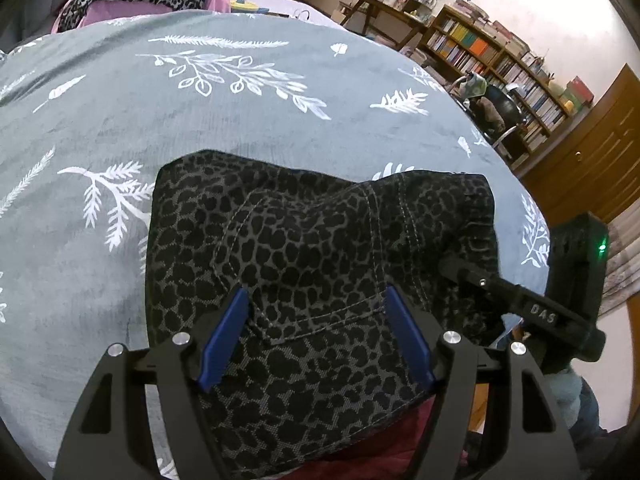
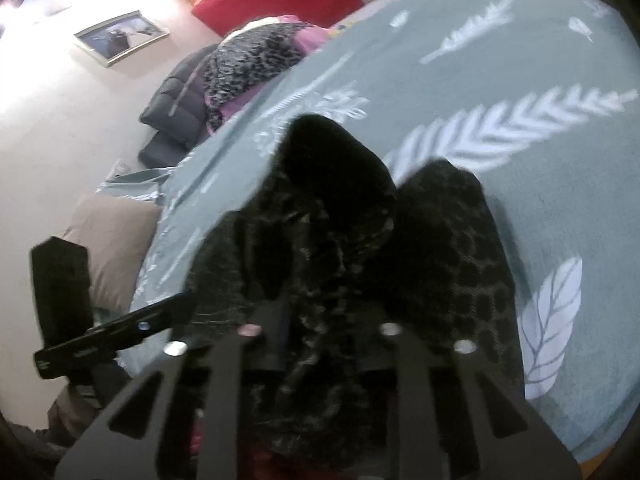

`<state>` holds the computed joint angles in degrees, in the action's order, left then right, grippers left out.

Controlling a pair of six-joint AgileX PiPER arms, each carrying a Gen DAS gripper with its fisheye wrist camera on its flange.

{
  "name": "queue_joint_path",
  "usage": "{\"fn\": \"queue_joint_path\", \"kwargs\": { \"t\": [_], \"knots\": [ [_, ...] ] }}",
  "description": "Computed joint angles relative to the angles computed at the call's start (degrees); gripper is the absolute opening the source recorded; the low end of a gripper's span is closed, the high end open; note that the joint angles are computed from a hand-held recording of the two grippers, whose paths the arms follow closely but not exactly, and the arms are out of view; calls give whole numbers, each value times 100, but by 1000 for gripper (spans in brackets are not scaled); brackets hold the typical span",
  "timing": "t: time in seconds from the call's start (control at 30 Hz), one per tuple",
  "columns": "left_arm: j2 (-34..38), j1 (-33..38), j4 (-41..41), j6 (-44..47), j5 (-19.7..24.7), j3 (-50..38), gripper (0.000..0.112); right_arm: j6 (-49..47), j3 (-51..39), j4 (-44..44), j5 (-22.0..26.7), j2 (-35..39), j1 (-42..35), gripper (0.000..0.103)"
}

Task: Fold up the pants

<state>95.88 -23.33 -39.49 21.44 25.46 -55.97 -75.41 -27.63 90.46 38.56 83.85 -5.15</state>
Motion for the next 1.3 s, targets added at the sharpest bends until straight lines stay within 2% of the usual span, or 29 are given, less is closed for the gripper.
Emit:
{"fn": "queue_joint_path", "kwargs": {
  "t": [0.07, 0.13, 0.23, 0.33, 0.4, 0.43, 0.47, 0.5, 0.53, 0.57, 0.6, 0.67, 0.73, 0.8, 0.87, 0.93, 1.0, 1.1, 1.2, 1.23, 1.3],
  "knots": [
    [-83, 14, 4, -52, -5, -29, 71, 261, -97, -270, 263, -367, -232, 18],
    [-150, -16, 4, -91, -28, -66, 71, 565, -203, -531, 292, -796, -428, 17],
    [-146, -124, -85, 27, -107, -137, 73, 637, -237, -742, 439, -1006, -952, 17],
    [82, -412, 233, -139, -244, -286, 74, 149, -134, -664, 323, -496, -1219, 18],
    [348, -573, 509, -300, -323, -350, 74, -201, -41, -521, -30, 4, -1192, 20],
    [446, -607, 546, -292, -356, -355, 74, -550, 71, -217, 77, 278, -1341, 21],
    [508, -665, 671, -366, -437, -342, 74, -678, 136, -126, 349, 370, -1550, 22],
    [512, -755, 968, -568, -565, -291, 74, -577, 150, -203, 414, 289, -1633, 26],
    [481, -830, 1276, -804, -624, -265, 74, -331, 135, -376, 267, 83, -1570, 33],
    [468, -861, 1418, -926, -629, -275, 74, -37, 116, -629, -17, -250, -1461, 34],
    [428, -851, 1365, -891, -582, -281, 74, 292, 99, -927, -432, -697, -1267, 35],
    [367, -728, 898, -536, -446, -311, 74, 750, 34, -1379, -913, -1197, -1087, 35],
    [327, -627, 654, -391, -437, -345, 74, 951, -45, -1561, -1046, -1646, -977, 39],
    [362, -500, 436, -253, -350, -513, 74, 814, -135, -1369, -1063, -1735, -801, 43],
    [470, -449, 773, -679, -287, -800, 74, 676, -265, -1142, -1097, -1634, -467, 43],
    [651, -444, 1395, -1320, -254, -1161, 74, 466, -449, -790, -1274, -1260, 28, 43],
    [880, -434, 1842, -1715, -167, -1505, 74, 153, -573, -519, -1254, -888, 208, 43],
    [1242, -345, 1837, -1747, 3, -1849, 74, 170, -835, -405, -1428, -292, 548, 43],
    [1565, -280, 1837, -1809, 17, -2007, 74, 39, -866, -232, -2221, 124, 838, 43],
    [1659, -256, 1761, -1785, -5, -2027, 74, -67, -918, -60, -2299, 305, 811, 42],
    [1815, -204, 1367, -1512, -129, -1990, 74, -541, -893, 464, -2083, 591, 546, 38]
  ]
}}
